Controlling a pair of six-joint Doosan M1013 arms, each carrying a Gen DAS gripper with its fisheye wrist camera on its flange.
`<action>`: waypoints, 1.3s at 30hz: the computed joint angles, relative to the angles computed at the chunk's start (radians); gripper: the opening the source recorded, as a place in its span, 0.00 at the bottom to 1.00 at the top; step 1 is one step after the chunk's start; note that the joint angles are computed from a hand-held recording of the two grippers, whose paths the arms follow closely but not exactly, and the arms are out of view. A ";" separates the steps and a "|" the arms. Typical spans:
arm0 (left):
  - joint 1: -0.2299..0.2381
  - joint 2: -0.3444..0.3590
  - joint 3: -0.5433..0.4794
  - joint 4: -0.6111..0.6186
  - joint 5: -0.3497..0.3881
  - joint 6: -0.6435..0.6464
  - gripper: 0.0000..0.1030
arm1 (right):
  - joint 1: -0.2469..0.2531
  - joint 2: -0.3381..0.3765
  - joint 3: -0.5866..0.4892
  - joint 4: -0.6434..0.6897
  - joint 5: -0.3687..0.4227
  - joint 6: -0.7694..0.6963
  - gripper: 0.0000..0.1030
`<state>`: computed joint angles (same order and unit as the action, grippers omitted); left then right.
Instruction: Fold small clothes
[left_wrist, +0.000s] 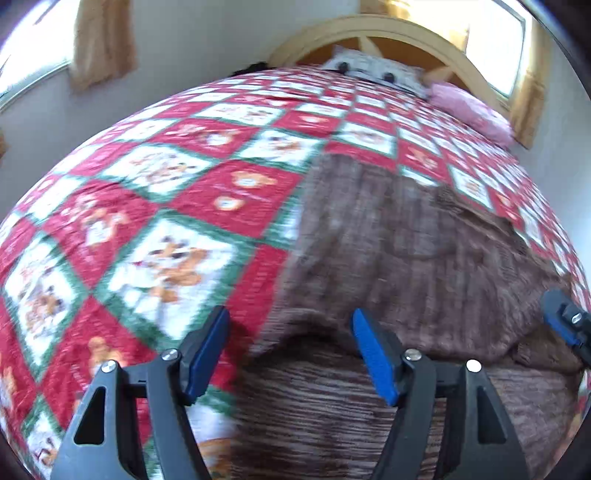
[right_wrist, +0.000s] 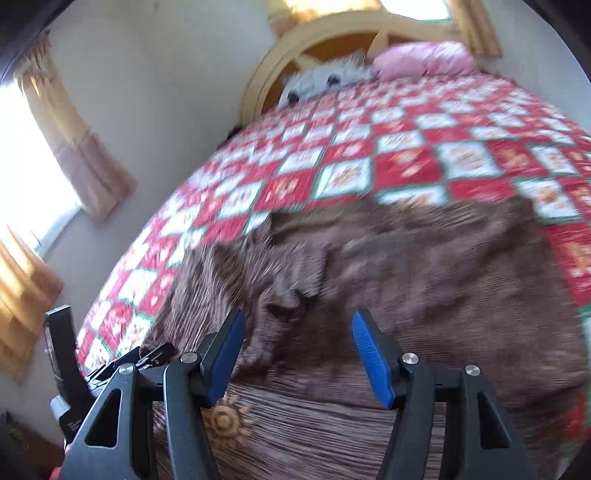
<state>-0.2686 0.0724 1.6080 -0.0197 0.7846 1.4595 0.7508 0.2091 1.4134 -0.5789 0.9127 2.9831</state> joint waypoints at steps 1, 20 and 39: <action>0.002 -0.001 0.003 -0.001 -0.002 -0.006 0.71 | -0.006 0.016 -0.017 0.026 0.017 -0.014 0.60; 0.016 -0.004 0.015 -0.023 -0.024 -0.012 0.73 | 0.009 -0.016 0.001 -0.086 0.131 0.065 0.33; 0.015 0.002 0.011 -0.048 -0.019 0.022 0.89 | -0.025 0.075 -0.111 -0.114 0.236 -0.041 0.48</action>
